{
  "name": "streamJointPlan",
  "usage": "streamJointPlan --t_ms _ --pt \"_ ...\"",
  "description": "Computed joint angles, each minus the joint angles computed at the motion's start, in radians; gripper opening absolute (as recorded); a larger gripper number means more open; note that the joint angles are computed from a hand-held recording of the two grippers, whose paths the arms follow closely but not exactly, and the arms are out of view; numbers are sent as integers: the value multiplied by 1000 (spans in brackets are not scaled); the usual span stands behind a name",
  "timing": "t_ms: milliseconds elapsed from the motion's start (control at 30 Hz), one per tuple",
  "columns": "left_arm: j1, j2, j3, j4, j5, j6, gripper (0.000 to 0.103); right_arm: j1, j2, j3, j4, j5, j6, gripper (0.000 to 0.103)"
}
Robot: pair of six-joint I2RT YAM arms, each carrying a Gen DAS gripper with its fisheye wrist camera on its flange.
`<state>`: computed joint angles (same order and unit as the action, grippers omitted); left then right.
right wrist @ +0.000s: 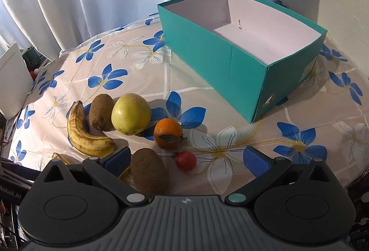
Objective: Organize fruits
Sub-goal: 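Close the left tool on a red cherry tomato while the right tool approaches the brown kiwi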
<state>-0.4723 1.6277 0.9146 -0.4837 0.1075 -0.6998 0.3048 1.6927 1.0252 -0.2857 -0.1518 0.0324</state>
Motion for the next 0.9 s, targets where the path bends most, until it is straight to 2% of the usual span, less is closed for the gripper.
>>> streamJointPlan --t_ms 267,400,633,833,900 --pt "-89 -14 -61 59 -41 -48 78 -4 -19 -30 5 -31 -22 103" --pt "-101 -26 -75 50 -69 -81 76 -9 -13 -37 -5 -46 -33 103" --pt "-110 2 -74 44 -75 -130 59 -19 2 -39 -11 -70 -46 103" --pt "-99 -21 -101 65 -76 -164 56 -23 15 -32 -17 -81 -55 103" --pt "-91 -30 -116 87 -67 -172 48 -21 21 -29 -19 -80 -56 103"
